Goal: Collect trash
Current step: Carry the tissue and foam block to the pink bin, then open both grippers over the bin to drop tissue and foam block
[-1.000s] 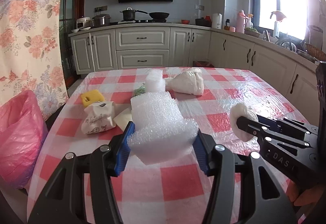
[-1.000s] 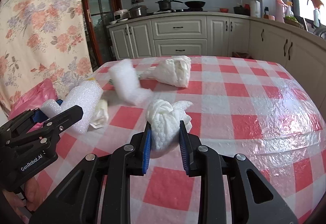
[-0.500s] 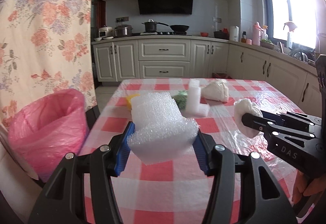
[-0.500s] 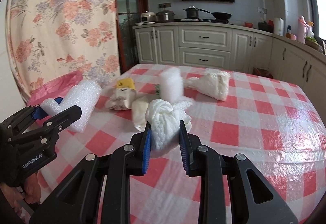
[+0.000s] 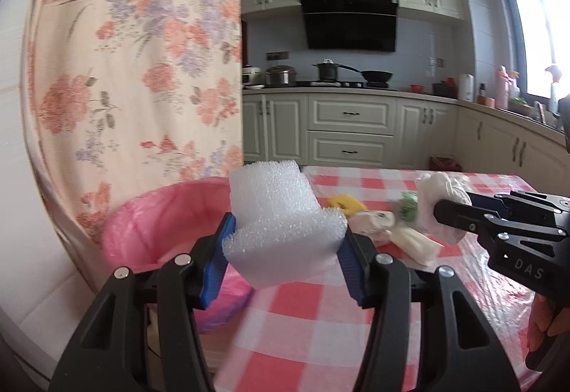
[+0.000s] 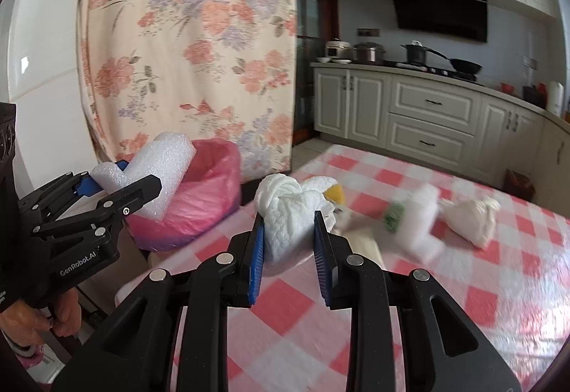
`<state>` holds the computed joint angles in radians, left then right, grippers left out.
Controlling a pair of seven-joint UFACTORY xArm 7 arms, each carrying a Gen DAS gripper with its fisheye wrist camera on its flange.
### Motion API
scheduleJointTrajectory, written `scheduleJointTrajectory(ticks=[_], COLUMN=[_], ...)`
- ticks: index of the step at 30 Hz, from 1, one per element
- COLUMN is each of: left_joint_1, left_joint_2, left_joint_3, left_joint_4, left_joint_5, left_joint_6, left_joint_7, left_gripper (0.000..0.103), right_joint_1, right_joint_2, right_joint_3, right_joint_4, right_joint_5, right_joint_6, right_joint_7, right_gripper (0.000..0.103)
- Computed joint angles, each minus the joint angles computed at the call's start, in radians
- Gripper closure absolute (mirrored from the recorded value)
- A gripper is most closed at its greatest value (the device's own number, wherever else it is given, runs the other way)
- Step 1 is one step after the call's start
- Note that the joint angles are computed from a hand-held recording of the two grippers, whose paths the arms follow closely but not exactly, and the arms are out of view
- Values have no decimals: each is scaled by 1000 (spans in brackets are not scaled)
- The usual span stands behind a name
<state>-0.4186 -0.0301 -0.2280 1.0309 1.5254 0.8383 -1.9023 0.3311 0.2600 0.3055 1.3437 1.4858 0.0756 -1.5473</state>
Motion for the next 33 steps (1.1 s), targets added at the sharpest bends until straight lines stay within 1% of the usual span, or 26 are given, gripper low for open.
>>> scheduleJointTrajectory(ticks=[2, 5, 9, 11, 16, 18, 22, 26, 27, 28, 29, 30, 31, 33], left_joint_1=[12, 40, 94, 124, 190, 207, 226, 244, 248, 250, 250, 249, 249, 251], left_joint_2=[-27, -59, -81, -81, -57, -43, -24, -13, -10, -6, -5, -6, -9, -16], left_joint_3=[9, 16, 38, 51, 86, 94, 106, 121, 124, 126, 125, 123, 123, 124], left_joint_4=[-22, -49, -72, -77, -61, -47, -30, -25, -25, -25, -26, -30, -34, -43], left_joint_5=[-5, -14, -30, -40, -52, -54, -56, -61, -63, -66, -65, -57, -53, -55], left_joint_6=[10, 23, -4, -33, -113, -128, -134, -160, -169, -171, -163, -149, -140, -140], left_joint_7=[2, 4, 21, 33, 46, 56, 60, 69, 76, 84, 85, 76, 69, 62], left_gripper=[50, 50, 50, 50, 50, 50, 49, 47, 47, 43, 36, 34, 33, 33], right_joint_1=[13, 23, 61, 91, 126, 140, 183, 205, 212, 220, 228, 237, 241, 241], right_joint_2=[30, 85, 181, 242, 388, 442, 576, 695, 736, 769, 800, 849, 878, 903], right_joint_3=[4, 21, 18, 1, -7, -12, -39, -38, -38, -40, -41, -40, -34, -15], right_joint_4=[42, 108, 220, 298, 504, 579, 783, 973, 1042, 1096, 1146, 1230, 1278, 1314], right_joint_5=[-46, -161, -348, -450, -631, -694, -826, -924, -952, -979, -1005, -1035, -1057, -1088], right_joint_6=[21, 44, 75, 103, 194, 219, 301, 383, 418, 438, 456, 498, 518, 526], right_joint_7=[28, 106, 244, 325, 460, 510, 634, 727, 754, 778, 799, 823, 840, 857], right_gripper=[76, 76, 76, 76, 76, 76, 75, 74, 73, 72, 70, 65, 60, 56])
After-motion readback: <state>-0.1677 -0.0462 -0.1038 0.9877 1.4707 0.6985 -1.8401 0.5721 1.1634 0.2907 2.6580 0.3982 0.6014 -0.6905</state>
